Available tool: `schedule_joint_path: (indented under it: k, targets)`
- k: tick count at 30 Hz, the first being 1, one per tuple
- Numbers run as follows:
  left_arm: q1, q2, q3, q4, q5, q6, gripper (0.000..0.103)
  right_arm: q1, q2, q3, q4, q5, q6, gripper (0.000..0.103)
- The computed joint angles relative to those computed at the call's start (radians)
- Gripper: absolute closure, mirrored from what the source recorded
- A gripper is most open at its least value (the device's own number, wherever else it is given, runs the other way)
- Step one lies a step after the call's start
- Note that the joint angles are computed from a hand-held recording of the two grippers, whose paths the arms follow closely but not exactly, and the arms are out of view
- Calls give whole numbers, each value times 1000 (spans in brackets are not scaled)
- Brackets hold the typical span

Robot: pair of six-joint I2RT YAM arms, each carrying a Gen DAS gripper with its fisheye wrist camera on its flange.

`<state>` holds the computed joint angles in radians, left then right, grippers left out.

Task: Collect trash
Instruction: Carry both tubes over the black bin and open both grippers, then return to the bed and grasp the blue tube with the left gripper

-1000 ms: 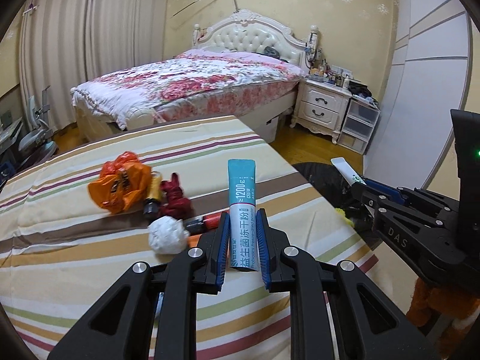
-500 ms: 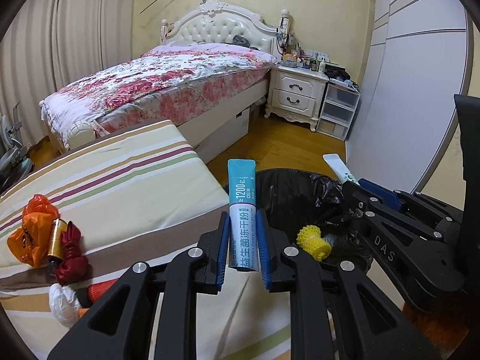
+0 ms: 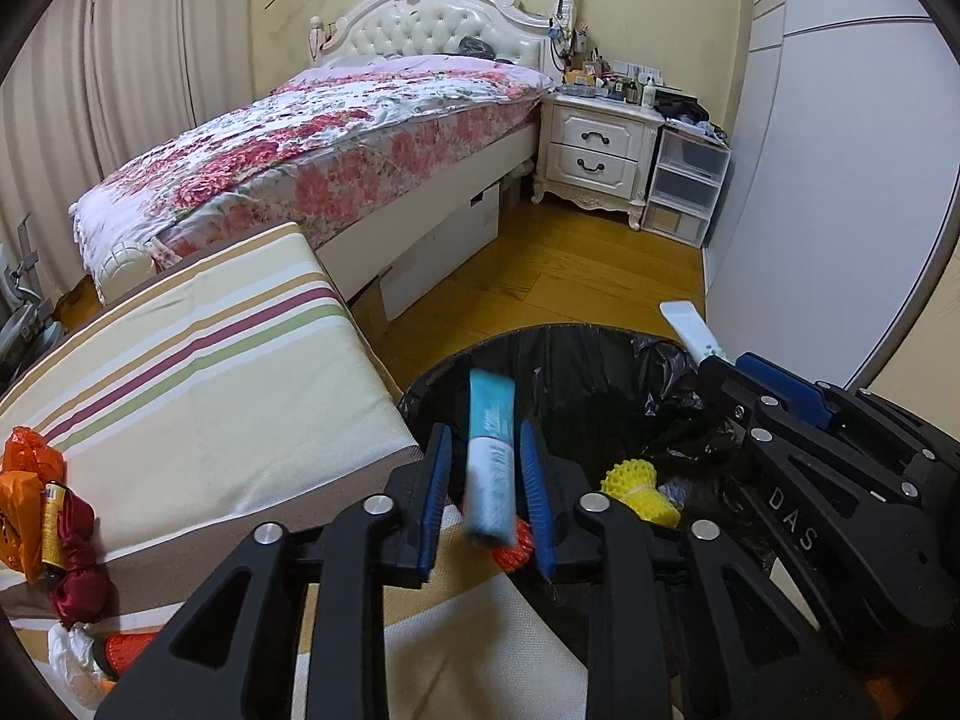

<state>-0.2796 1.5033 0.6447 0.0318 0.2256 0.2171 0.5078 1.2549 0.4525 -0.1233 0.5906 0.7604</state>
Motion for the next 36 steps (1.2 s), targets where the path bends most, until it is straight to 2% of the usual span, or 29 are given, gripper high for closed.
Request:
schedule_joint_path:
  k: [1, 3, 7, 11, 23, 29, 36]
  targets:
    - [-1, 6, 5, 0, 0, -2, 64, -7, -4, -7, 5, 3, 5, 68]
    - [3, -3, 0, 3, 5, -7, 49, -22, -10, -16, 11, -3, 8, 66]
    - [3, -8, -6, 6, 4, -15, 44, -28, -20, -25, -1, 0, 28, 64]
    - [12, -20, -8, 8, 8, -29, 35, -3, -39, -26, -32, 26, 53, 58]
    - [104, -134, -57, -41, 33, 7, 30, 155, -61, 5, -180, 97, 191, 47]
    - [252, -225, -87, -114, 101, 78, 29, 298, 9, 70, -240, 124, 265, 47]
    - [481, -295, -117, -207, 183, 224, 29, 433, 105, 160, -282, 140, 326, 47]
